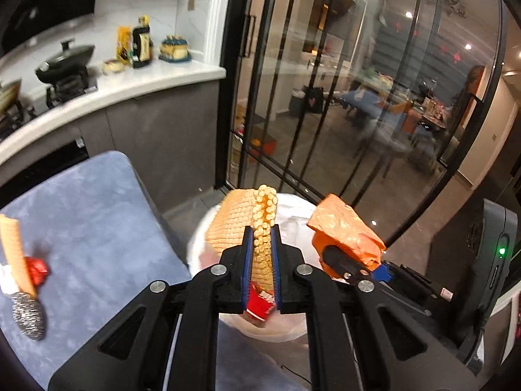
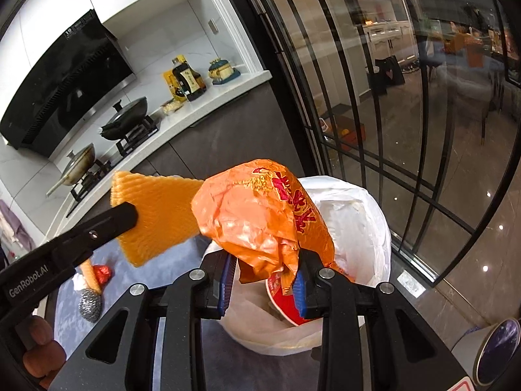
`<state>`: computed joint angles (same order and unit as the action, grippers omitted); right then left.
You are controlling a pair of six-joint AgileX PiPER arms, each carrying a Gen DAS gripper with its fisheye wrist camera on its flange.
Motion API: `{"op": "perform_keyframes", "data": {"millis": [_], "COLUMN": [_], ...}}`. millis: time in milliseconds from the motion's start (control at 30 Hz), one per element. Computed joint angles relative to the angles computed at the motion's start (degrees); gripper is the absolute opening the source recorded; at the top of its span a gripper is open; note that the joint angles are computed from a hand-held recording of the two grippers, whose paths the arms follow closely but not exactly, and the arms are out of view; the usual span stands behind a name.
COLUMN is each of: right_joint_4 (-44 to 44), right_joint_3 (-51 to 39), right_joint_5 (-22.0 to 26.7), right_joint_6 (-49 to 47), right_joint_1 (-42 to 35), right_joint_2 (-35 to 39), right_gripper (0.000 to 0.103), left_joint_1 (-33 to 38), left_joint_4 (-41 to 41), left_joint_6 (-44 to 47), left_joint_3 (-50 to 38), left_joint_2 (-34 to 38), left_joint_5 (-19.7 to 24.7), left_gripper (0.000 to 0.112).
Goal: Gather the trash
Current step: 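Carry the orange bag and mesh sleeve over the bin and release both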
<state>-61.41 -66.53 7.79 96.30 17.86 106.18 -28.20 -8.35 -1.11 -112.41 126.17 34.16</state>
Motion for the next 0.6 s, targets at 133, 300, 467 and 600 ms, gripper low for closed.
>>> {"op": "perform_keyframes", "data": {"millis": [133,300,467,600], "right_joint_4": [1.28,2.36,-9.82,-14.97], "right_joint_3": [-1.33,-2.68,-2.77,-2.6], "right_joint_5": [0.16,0.11,1.41,2.19], "right_joint_6": [-1.34,-2.97,9.16,14.33], "right_joint_1": [-0.45,-0.78,-0.07,0.53], "right_joint_2": [1.67,3.19,2.96,2.37], "right_gripper": [0.032,0.043,0.058,0.061], "left_joint_1": [0.56,1.91,3.25,4.09], "left_joint_4": [-1.98,-7.32,-10.72,-10.1], "left_joint_6": [0.85,3.68,5.16,3.73], "left_joint_3": [-3.3,-4.53,-1.82,-0.07], "left_joint_2": [3.14,4.82,3.43,2.11], "left_joint_5": [1.56,2.37,0.4,-0.83], "left_gripper": [0.011,0.016,0.05,0.055]}}
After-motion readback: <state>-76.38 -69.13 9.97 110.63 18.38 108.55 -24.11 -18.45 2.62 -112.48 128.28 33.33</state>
